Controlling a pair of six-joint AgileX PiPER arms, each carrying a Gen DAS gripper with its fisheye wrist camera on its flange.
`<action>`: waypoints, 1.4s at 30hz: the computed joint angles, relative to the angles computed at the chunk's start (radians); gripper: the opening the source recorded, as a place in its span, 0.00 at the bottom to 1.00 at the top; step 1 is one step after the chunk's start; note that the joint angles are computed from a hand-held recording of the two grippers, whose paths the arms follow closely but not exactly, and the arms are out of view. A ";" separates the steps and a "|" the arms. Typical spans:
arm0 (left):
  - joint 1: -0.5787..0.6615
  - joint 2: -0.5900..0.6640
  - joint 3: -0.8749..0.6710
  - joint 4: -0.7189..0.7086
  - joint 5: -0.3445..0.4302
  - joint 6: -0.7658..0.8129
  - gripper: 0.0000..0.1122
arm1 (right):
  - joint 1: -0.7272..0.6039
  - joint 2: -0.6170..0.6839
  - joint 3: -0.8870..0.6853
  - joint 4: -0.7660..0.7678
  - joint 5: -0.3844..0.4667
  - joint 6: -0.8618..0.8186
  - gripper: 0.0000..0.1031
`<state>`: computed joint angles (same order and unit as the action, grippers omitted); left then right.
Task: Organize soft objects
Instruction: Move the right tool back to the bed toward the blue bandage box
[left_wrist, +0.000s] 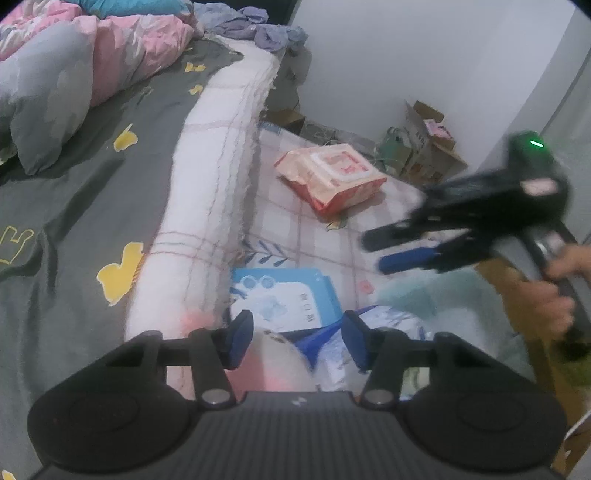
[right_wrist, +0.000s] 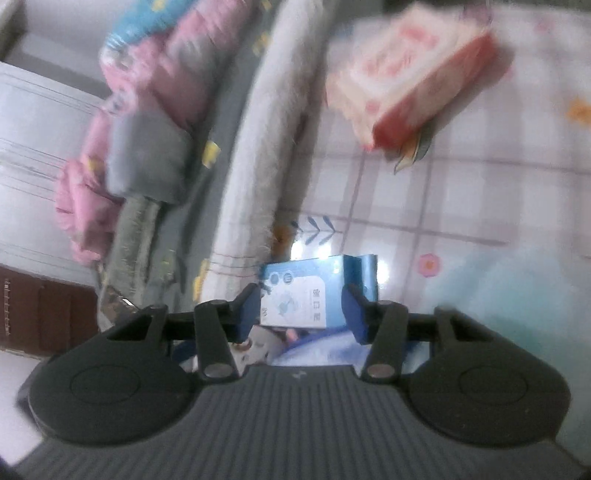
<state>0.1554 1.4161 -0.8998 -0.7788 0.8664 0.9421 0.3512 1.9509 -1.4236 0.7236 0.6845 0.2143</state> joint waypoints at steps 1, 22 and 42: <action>0.004 0.009 0.000 0.003 -0.002 0.005 0.43 | 0.005 0.058 -0.058 -0.022 0.023 0.032 0.45; 0.094 0.004 0.021 -0.035 0.052 0.167 0.38 | -0.011 0.232 -0.208 0.098 0.240 0.054 0.50; 0.112 0.000 0.019 -0.030 0.060 0.164 0.38 | 0.012 0.511 -0.667 0.157 0.520 0.120 0.82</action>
